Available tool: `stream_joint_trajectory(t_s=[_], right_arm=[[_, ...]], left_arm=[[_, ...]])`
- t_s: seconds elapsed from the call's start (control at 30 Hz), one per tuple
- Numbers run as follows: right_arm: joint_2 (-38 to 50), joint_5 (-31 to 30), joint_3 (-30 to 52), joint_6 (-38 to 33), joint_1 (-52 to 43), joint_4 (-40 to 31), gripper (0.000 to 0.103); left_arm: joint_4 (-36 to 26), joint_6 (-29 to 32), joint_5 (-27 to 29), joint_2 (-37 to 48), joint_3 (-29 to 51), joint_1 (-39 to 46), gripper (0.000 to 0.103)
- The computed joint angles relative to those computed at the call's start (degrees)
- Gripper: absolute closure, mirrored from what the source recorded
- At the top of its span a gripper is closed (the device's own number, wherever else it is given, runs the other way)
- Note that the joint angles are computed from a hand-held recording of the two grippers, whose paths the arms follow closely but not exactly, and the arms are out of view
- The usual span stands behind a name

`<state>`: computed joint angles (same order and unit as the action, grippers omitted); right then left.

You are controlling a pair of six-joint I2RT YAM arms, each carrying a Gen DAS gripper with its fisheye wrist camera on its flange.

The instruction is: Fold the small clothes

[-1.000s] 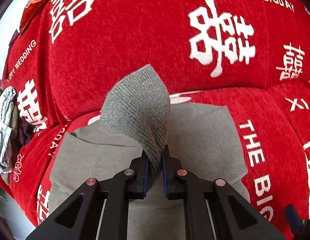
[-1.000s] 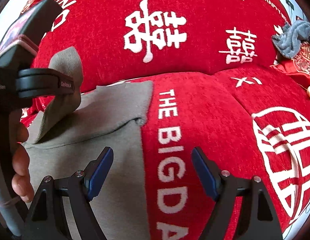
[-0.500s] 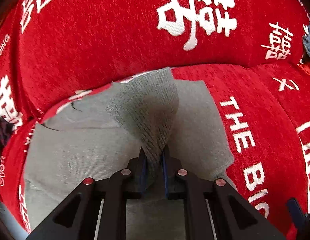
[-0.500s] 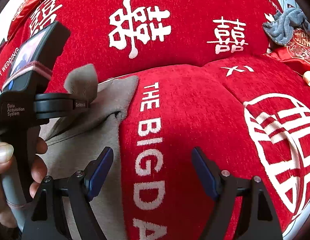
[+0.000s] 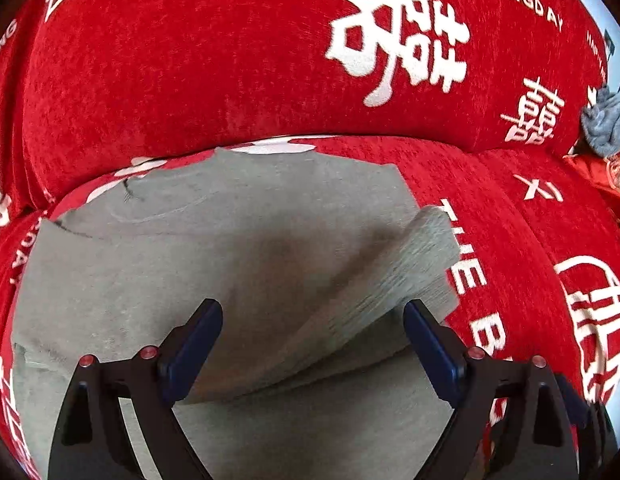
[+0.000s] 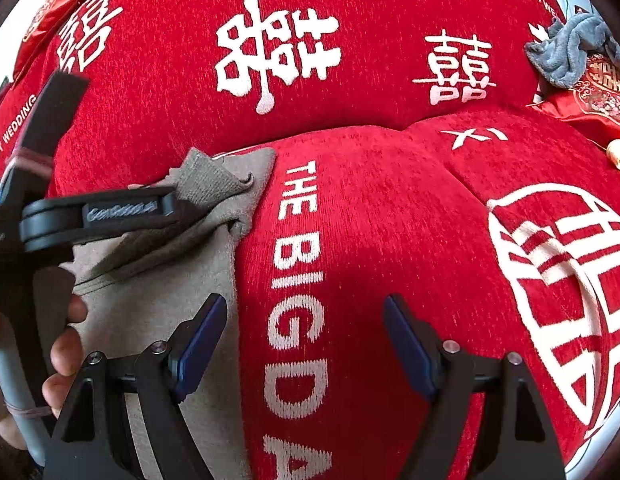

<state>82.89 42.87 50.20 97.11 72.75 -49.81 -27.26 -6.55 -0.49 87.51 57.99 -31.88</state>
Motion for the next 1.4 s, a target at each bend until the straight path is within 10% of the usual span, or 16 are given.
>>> stream_joint_trajectory(t_s=[0.27, 0.47, 0.53, 0.83, 1.17, 1.4], right_arm=[[-9.70, -6.47, -5.35, -20.19, -11.38, 20.52, 0.020], [-8.45, -25.37, -7.92, -30.72, -28.55, 37.90, 0.020], [-4.92, -32.17, -6.99, -32.04, -33.01, 40.84, 0.035], [2.11, -35.90, 0.00, -38.85, -33.82, 38.16, 0.100], [7.84, -25.27, 13.46, -50.53, -32.78, 27.80, 0.100], [4.87, -26.94, 3.58, -46.56, -32.73, 30.89, 0.100]], left_arm=[[1.12, 4.57, 7.78, -2.98, -3.76, 12.89, 0.011], [2.78, 6.23, 6.15, -0.37, -5.44, 15.87, 0.011], [5.21, 7.29, 3.95, -1.66, -7.85, 14.49, 0.011], [8.38, 8.08, 3.51, -3.56, -11.10, 13.68, 0.010], [7.49, 7.84, 4.55, -0.89, -6.10, 14.45, 0.010], [8.13, 9.16, 8.49, -0.66, -8.53, 16.90, 0.010]])
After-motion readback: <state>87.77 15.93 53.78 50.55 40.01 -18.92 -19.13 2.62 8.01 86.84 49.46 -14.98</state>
